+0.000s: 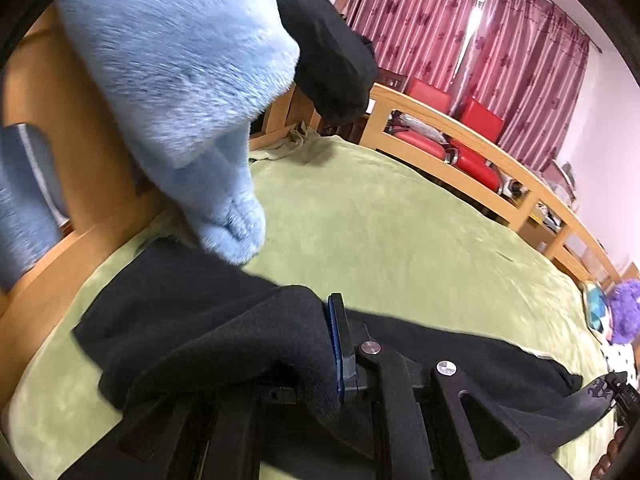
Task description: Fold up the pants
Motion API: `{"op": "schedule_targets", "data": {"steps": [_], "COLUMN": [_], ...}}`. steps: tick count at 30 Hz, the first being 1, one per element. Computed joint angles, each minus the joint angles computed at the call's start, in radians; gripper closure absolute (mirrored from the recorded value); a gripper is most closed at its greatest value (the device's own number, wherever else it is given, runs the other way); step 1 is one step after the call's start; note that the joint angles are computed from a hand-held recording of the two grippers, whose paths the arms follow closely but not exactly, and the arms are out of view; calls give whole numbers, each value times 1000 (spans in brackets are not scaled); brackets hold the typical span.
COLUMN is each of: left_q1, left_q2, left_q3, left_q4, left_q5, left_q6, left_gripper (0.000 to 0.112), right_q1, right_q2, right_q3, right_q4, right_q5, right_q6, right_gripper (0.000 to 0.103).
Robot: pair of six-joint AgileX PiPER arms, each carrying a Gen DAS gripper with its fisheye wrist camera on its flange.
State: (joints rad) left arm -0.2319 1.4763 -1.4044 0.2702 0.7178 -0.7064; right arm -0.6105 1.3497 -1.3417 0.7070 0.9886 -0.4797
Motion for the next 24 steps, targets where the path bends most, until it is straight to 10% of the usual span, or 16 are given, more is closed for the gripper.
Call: {"op": "schedule_targets", "data": {"steps": [4, 6, 9, 14, 24], "left_q1": [4, -6, -38, -114, -182], "left_q2": [137, 168, 167, 13, -257], "left_q3": [-67, -72, -47, 112, 524], "left_q4": [11, 20, 22, 91, -30], "left_q5": [-8, 18, 56, 43, -93], "left_q6": [-26, -31, 1, -32, -97], "left_gripper": [100, 88, 47, 28, 25], "right_q1": [118, 146, 148, 68, -388], "right_q2": [125, 165, 166, 45, -65], "right_q3": [-33, -15, 57, 184, 406], "right_q4": [-73, -89, -65, -62, -26], "right_q5": [-128, -152, -166, -131, 82], "right_q6": [83, 92, 52, -55, -366], "right_gripper": [89, 82, 42, 38, 23]}}
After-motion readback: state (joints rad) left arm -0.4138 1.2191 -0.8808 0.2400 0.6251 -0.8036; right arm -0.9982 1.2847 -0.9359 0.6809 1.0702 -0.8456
